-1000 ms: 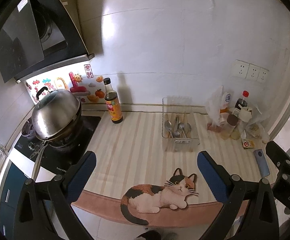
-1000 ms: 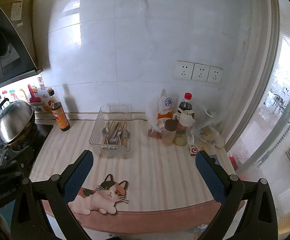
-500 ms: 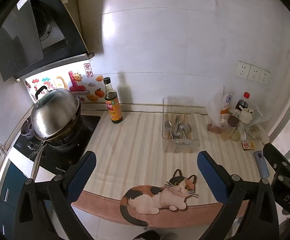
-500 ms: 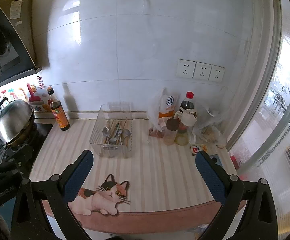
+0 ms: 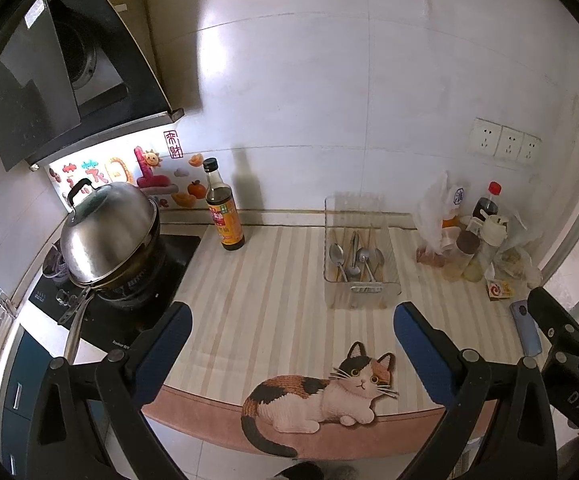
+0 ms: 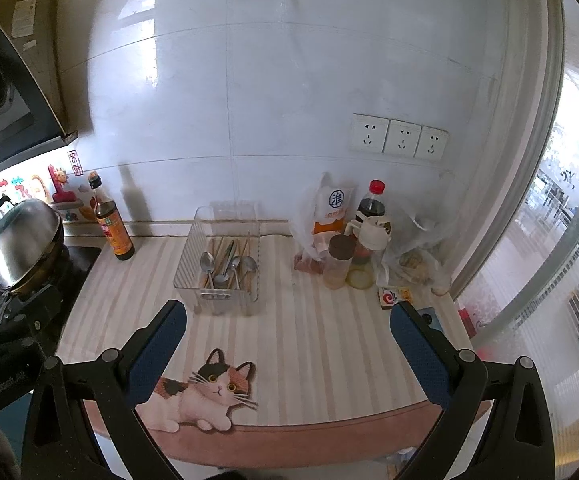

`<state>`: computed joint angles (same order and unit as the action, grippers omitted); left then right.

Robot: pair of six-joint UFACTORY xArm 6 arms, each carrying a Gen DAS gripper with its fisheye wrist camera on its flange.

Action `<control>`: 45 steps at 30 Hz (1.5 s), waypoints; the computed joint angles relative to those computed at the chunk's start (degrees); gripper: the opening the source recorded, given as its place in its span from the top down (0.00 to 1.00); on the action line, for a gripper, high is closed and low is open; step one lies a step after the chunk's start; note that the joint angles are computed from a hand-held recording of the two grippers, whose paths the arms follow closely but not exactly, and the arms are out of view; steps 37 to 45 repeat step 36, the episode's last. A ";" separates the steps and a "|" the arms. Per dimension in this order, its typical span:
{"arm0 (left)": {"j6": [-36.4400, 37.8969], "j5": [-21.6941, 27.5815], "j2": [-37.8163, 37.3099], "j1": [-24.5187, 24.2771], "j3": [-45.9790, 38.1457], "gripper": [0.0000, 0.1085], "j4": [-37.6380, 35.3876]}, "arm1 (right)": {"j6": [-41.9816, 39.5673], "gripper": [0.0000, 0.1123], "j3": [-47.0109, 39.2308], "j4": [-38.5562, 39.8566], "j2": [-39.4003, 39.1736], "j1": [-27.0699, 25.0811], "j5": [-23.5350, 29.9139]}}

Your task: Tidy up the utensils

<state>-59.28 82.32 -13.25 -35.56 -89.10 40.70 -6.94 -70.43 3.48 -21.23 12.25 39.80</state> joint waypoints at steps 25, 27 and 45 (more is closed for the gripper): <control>1.11 -1.72 -0.02 2.04 1.02 0.05 -1.72 | -0.41 0.08 -1.47 -0.17 2.12 0.20 -0.03; 1.10 -1.73 -0.05 2.02 1.11 0.05 -1.60 | -0.40 0.08 -1.68 -0.07 2.34 0.20 0.14; 0.30 -3.39 -1.40 2.43 3.55 0.05 -2.06 | -0.70 0.08 -1.83 -0.05 2.51 0.08 0.13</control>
